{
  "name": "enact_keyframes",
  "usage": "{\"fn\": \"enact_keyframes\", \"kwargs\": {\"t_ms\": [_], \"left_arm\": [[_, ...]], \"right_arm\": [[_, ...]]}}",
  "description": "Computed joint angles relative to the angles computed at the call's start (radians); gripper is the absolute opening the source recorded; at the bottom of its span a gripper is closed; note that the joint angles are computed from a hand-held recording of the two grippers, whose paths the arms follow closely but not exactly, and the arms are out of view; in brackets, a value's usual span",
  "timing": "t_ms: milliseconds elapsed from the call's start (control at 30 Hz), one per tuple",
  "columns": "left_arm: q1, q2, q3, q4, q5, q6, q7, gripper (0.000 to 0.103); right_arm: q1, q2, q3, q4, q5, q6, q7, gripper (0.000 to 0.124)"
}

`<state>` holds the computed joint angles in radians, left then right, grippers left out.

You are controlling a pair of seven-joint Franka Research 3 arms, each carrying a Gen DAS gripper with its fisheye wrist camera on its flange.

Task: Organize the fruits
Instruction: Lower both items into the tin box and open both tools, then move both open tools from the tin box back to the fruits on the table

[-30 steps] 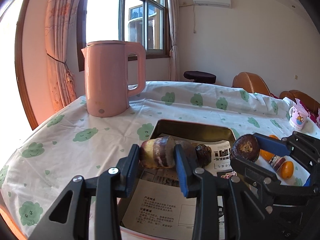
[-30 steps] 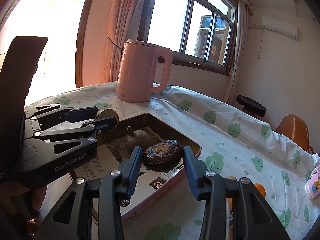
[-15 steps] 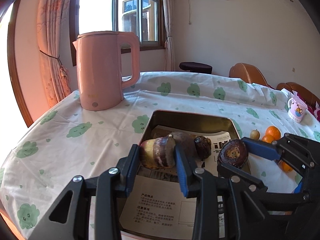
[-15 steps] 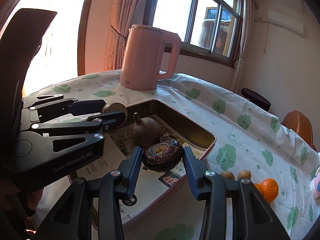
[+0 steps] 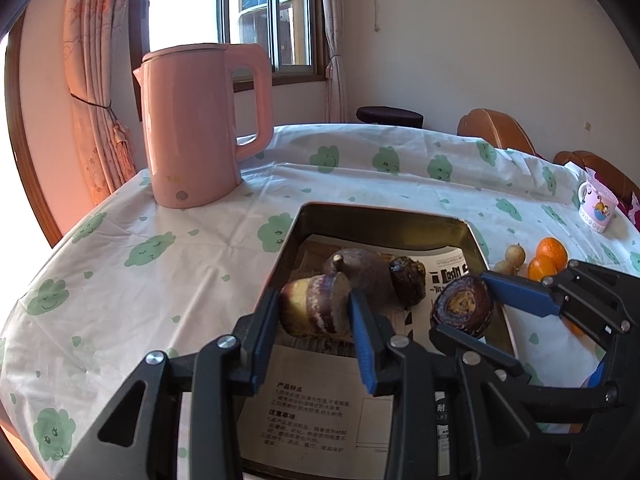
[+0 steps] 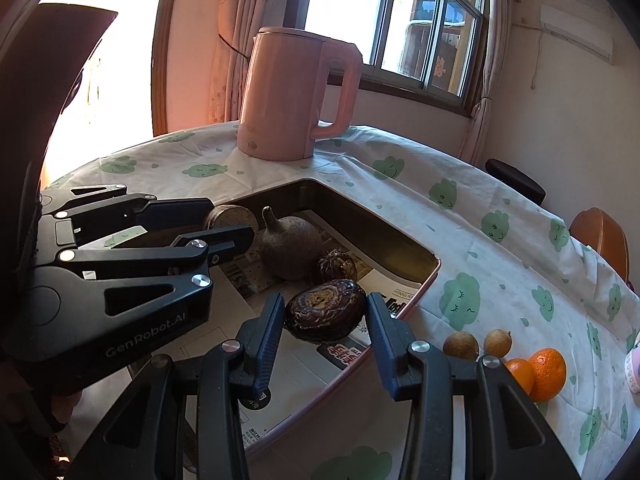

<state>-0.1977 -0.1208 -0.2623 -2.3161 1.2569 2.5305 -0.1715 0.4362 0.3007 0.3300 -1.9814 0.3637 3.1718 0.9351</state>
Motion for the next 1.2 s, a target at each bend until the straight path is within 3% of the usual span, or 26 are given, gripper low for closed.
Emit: {"fn": "enact_keyframes", "kwargs": {"t_ms": [167, 467, 533, 667, 733, 1033, 1100, 1200], "left_arm": [[-0.004, 0.003, -0.004, 0.004, 0.001, -0.020, 0.003, 0.039], [-0.019, -0.021, -0.020, -0.010, 0.071, -0.079, -0.061, 0.068], [-0.021, -0.032, -0.025, -0.018, 0.091, -0.099, -0.093, 0.070], [-0.024, -0.041, -0.029, -0.025, 0.114, -0.118, -0.127, 0.071], [-0.025, -0.042, -0.030, -0.026, 0.116, -0.124, -0.131, 0.073], [-0.031, -0.045, -0.033, -0.027, 0.112, -0.150, -0.136, 0.078], [-0.033, -0.051, -0.037, -0.032, 0.123, -0.164, -0.157, 0.080], [-0.040, -0.057, -0.048, -0.036, 0.142, -0.196, -0.183, 0.080]], "right_arm": [[0.003, 0.002, -0.003, 0.003, -0.002, -0.004, -0.002, 0.045], [0.067, -0.005, -0.071, -0.011, -0.048, 0.022, 0.038, 0.058], [0.042, -0.007, -0.045, -0.018, -0.044, 0.042, 0.038, 0.059], [-0.083, -0.004, 0.085, -0.034, -0.018, 0.090, 0.032, 0.067], [-0.107, -0.002, 0.107, -0.033, -0.020, 0.091, 0.047, 0.071], [-0.014, -0.010, 0.004, -0.039, -0.072, 0.105, 0.106, 0.072], [-0.040, -0.010, 0.030, -0.045, -0.082, 0.118, 0.112, 0.072], [-0.141, -0.012, 0.127, -0.069, -0.111, 0.154, 0.127, 0.072]]}}
